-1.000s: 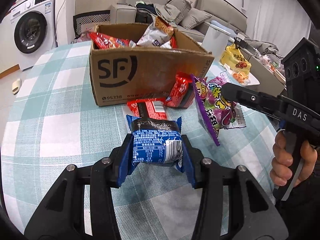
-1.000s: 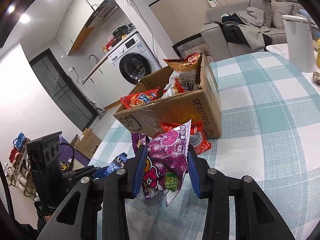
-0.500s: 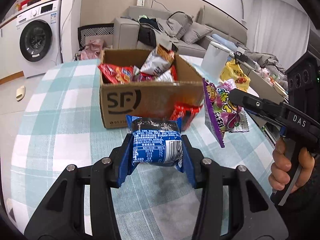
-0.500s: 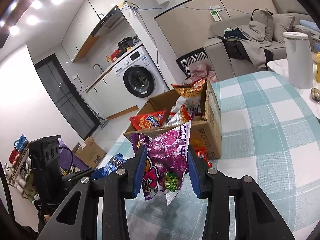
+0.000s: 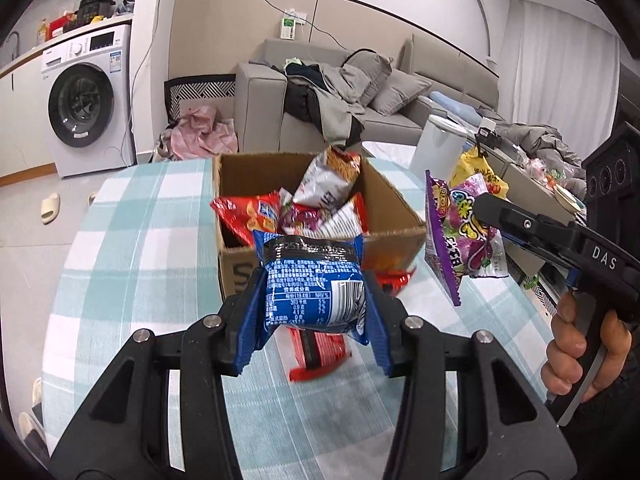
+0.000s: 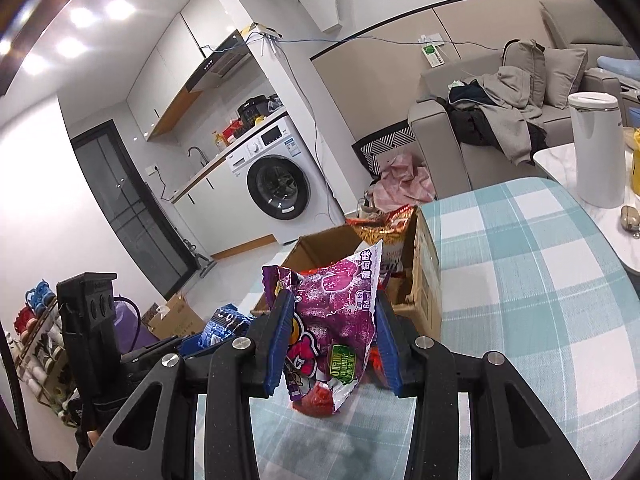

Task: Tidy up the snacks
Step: 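Lift blue biscuit pack and purple candy bag and carry them toward the box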

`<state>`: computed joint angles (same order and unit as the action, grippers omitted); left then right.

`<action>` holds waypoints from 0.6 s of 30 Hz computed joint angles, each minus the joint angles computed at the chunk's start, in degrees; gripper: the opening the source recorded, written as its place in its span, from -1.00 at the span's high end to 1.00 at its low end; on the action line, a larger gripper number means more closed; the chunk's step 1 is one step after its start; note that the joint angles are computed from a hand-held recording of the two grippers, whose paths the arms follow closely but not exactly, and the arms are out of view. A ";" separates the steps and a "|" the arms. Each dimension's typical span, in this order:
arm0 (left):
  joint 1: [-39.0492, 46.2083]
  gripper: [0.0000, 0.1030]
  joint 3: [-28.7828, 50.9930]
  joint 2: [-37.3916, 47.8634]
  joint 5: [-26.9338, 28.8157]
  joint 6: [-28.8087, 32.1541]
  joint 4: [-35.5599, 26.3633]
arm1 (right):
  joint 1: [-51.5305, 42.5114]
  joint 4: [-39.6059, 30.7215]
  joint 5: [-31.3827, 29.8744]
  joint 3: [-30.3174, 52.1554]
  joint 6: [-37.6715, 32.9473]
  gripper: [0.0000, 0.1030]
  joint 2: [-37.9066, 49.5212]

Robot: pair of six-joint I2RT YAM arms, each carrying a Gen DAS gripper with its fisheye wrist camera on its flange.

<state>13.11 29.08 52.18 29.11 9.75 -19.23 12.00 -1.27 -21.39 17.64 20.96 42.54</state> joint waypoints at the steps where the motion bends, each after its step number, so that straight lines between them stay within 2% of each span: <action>1: 0.17 0.16 0.66 0.44 -0.02 -0.07 0.00 | -0.05 0.21 0.03 0.37 0.06 0.23 0.48; 18: -6.56 0.16 7.96 11.07 -6.74 -5.17 8.98 | 2.42 7.56 3.38 7.04 1.43 0.23 11.92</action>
<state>6.55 37.04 63.25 22.37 4.58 -10.25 14.42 6.29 -18.01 24.68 22.39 54.46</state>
